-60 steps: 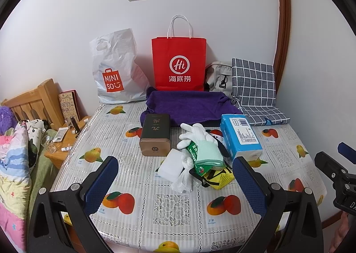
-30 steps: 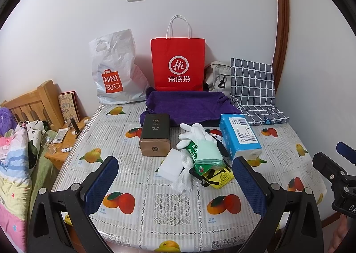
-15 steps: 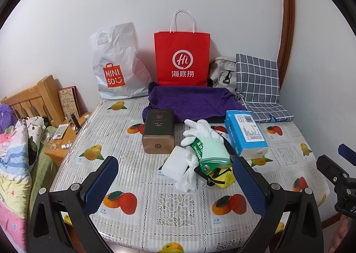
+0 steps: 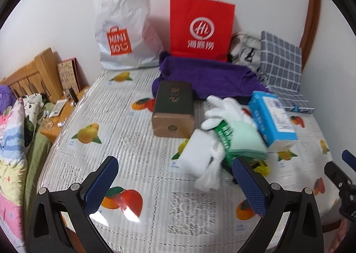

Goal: Organize soft objects
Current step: 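Grasp the white cotton glove with the right gripper and lift it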

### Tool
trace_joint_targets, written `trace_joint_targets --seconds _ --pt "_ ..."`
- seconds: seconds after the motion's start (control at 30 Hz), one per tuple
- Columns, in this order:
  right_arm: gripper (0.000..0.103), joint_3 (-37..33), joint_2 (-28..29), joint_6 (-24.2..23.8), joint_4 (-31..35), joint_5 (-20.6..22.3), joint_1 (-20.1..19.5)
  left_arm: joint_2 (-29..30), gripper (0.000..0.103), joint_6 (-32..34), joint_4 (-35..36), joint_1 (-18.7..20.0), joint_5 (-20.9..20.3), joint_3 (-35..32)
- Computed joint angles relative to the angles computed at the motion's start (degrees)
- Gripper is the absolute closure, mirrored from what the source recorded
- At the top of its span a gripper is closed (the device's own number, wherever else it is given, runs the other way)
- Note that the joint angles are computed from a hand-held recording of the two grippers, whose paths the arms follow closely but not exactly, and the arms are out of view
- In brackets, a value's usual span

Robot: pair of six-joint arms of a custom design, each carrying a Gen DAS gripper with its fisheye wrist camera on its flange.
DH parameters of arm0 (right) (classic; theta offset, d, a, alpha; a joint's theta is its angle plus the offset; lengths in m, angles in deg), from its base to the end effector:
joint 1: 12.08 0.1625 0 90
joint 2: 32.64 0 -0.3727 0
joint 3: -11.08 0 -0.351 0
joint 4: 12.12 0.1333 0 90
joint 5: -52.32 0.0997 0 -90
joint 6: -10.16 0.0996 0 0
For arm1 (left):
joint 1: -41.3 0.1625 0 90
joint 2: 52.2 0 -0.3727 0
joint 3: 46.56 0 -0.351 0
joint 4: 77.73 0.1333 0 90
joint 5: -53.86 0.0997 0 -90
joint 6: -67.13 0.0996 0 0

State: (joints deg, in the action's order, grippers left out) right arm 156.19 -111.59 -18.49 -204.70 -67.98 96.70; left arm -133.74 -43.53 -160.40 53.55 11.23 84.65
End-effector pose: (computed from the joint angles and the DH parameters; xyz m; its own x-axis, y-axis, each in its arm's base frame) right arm 0.1896 -0.2995 0.1972 -0.6778 -0.3603 0.6409 -0.6655 0.6713 -0.3264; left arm -0.2295 -0.2612 0.1432 -0.6601 -0.3878 -0.6434 0.2420 0.7010 -0.6708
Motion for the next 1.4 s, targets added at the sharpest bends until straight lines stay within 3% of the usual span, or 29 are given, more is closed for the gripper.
trace_joint_targets --seconds 0.2,0.47,0.67,0.9,0.93,1.0,1.03,1.1,1.27,1.4 --pt "0.021 -4.83 8.5 -1.05 0.42 2.43 -0.09 -1.99 0.0 2.21 -2.45 5.07 0.27 1.97" --pt "0.023 -13.0 18.43 0.72 2.94 5.78 -0.09 -5.64 0.0 6.98 -6.9 10.83 1.8 4.81" --pt "0.023 -18.57 25.39 0.96 3.18 5.08 0.24 -8.27 0.0 12.33 -13.69 14.47 3.28 7.81" --pt "0.041 -23.38 31.84 -0.59 4.85 3.03 0.16 -9.15 0.0 17.03 -19.59 17.29 3.48 9.91" --pt "0.045 -23.71 32.35 -0.85 5.01 3.02 -0.04 -9.22 0.0 17.41 -20.05 17.39 3.53 10.06" --pt "0.067 -23.68 32.33 -0.73 6.1 4.21 -0.62 -9.42 0.0 18.47 -21.64 17.44 3.67 10.53" --pt "0.07 -23.47 32.11 -0.73 6.37 4.99 -0.87 -9.53 0.0 19.15 -22.58 17.47 3.72 10.77" --pt "0.085 -22.5 31.68 -1.8 4.59 5.67 -0.76 -9.41 0.0 20.44 -24.4 17.3 3.76 11.15" --pt "0.089 -19.31 26.99 -2.6 4.1 10.53 -1.18 -8.85 0.0 22.38 -27.01 15.71 3.76 11.77" --pt "0.089 -16.4 22.8 -2.93 2.93 12.1 -1.01 -7.71 0.0 23.92 -28.88 14.7 3.42 11.85"
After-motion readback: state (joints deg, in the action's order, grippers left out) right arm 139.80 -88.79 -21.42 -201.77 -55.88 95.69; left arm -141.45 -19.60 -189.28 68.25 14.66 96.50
